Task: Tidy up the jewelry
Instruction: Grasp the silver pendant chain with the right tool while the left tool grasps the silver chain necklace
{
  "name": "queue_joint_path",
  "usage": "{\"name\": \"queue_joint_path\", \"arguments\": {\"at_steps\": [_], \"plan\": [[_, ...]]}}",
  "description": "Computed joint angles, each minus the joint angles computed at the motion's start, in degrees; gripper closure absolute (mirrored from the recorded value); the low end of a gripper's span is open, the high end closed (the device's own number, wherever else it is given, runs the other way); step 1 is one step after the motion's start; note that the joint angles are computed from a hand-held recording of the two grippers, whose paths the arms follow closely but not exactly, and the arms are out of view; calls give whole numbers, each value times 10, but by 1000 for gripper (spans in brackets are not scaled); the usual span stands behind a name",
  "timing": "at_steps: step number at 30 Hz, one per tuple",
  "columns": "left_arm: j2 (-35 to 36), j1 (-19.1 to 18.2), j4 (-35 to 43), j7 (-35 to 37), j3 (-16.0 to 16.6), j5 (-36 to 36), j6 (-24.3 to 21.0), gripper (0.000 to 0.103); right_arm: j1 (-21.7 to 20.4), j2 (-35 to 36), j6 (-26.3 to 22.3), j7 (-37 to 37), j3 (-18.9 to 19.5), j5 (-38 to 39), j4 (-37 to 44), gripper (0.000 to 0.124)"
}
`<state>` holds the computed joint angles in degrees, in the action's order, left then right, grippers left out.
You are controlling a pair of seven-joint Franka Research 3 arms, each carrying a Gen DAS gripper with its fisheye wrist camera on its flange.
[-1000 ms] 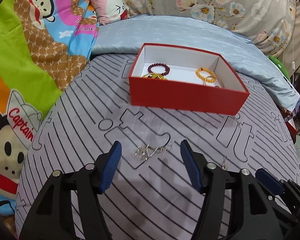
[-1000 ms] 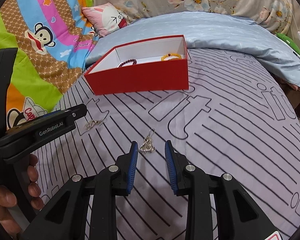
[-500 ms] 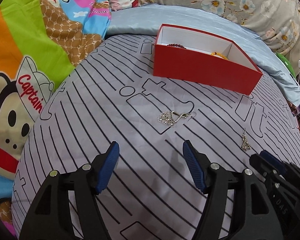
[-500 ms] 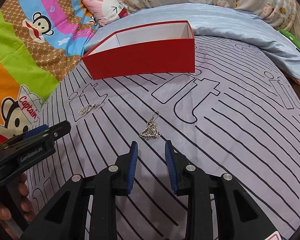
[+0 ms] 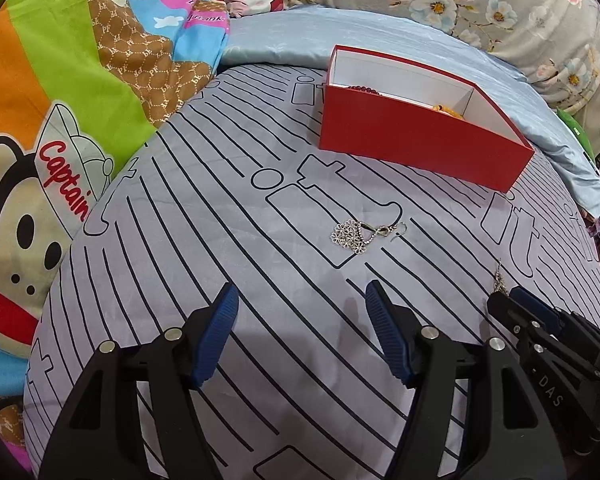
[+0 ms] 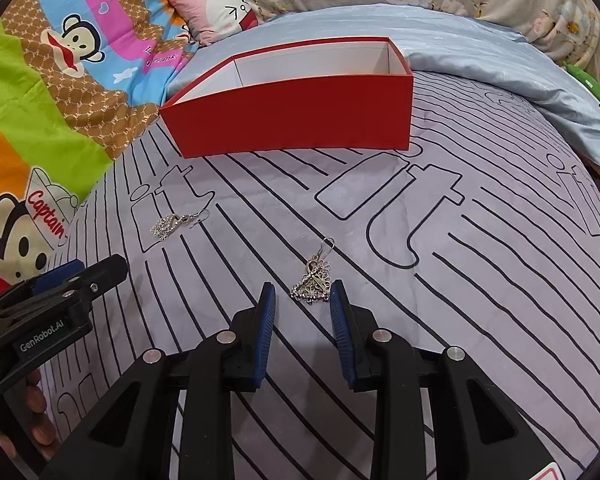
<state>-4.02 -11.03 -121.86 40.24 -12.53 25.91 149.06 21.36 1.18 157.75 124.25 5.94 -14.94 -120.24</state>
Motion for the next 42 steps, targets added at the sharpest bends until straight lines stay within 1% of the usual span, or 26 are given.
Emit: {"name": "queue_joint_path", "arguments": {"at_steps": [3,7,14,20,31,34,35,36,37,38,40,41,42], "plan": [[2,0,3,2,0,0,-1,40,2,4,-7,12,-1,-22,6,96],[6,0,7,2,1,0,-2,40,4,7,-19,32,-3,-53,13,105],[15,-2,15,3,1,2,-3,40,-1,-2,-10,14,-3,-25,0,106],[24,-3,23,8,3,0,0,40,-10,-21,2,15,-1,-9,-18,106],[73,-10,69,15,7,11,15,41,-24,-35,11,0,8,18,-31,106],[87,-12,81,16,9,11,18,45,-26,-36,14,-5,9,25,-33,106],[91,-12,85,20,10,7,22,47,-26,-37,15,-8,9,28,-34,109],[94,-12,85,24,10,2,25,51,-26,-37,14,-12,9,33,-33,116],[99,-11,88,35,10,-11,28,54,-26,-36,12,-19,8,41,-32,116],[100,-12,88,33,12,-5,31,57,-26,-35,12,-22,8,44,-31,116],[103,-14,88,33,14,5,39,59,-27,-34,12,-24,8,47,-31,116],[104,-14,87,39,13,4,45,65,-27,-33,12,-26,8,48,-31,116],[104,-14,85,45,13,3,51,74,-27,-32,12,-26,8,50,-30,117]]}}
